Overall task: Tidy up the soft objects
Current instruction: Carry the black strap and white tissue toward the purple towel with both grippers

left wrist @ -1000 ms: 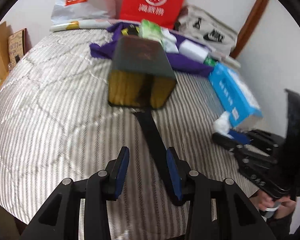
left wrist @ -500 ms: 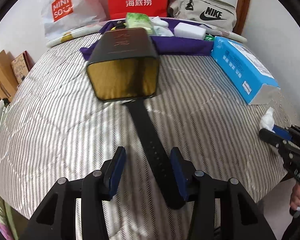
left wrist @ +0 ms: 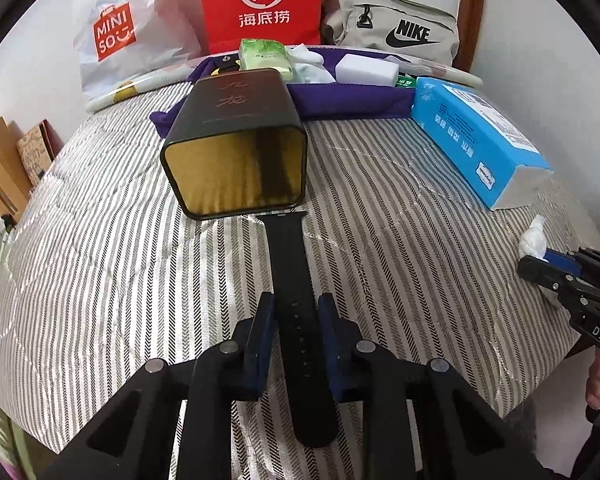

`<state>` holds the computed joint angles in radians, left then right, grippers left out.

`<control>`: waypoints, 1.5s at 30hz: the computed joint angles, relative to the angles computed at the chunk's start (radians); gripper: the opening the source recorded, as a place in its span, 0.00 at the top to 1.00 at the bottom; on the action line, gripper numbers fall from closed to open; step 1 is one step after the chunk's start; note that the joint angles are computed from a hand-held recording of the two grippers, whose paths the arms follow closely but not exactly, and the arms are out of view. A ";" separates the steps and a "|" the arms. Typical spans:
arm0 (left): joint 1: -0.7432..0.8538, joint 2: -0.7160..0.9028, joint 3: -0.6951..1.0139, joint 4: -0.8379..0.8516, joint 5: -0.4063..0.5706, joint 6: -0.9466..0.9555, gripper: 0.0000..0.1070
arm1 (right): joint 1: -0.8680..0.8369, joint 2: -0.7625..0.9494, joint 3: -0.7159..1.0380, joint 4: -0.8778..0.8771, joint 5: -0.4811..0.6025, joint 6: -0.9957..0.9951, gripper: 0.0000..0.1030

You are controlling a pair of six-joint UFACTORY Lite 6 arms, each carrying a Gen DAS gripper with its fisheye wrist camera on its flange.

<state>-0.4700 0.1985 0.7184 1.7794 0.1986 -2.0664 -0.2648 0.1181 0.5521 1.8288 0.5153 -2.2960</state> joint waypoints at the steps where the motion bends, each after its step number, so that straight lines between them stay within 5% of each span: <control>1: 0.007 0.001 0.003 0.004 -0.009 0.000 0.79 | -0.001 0.000 0.001 -0.001 0.001 0.001 0.81; 22: 0.027 0.004 -0.011 0.320 0.005 -0.337 0.82 | -0.035 0.033 0.022 -0.026 0.037 0.025 0.82; 27: 0.022 -0.099 -0.071 0.273 -0.004 -0.298 0.82 | -0.051 -0.037 0.000 -0.102 0.036 0.101 0.82; 45: 0.104 -0.363 -0.123 -0.315 -0.058 0.303 0.82 | -0.075 -0.257 0.019 -0.416 0.076 0.458 0.82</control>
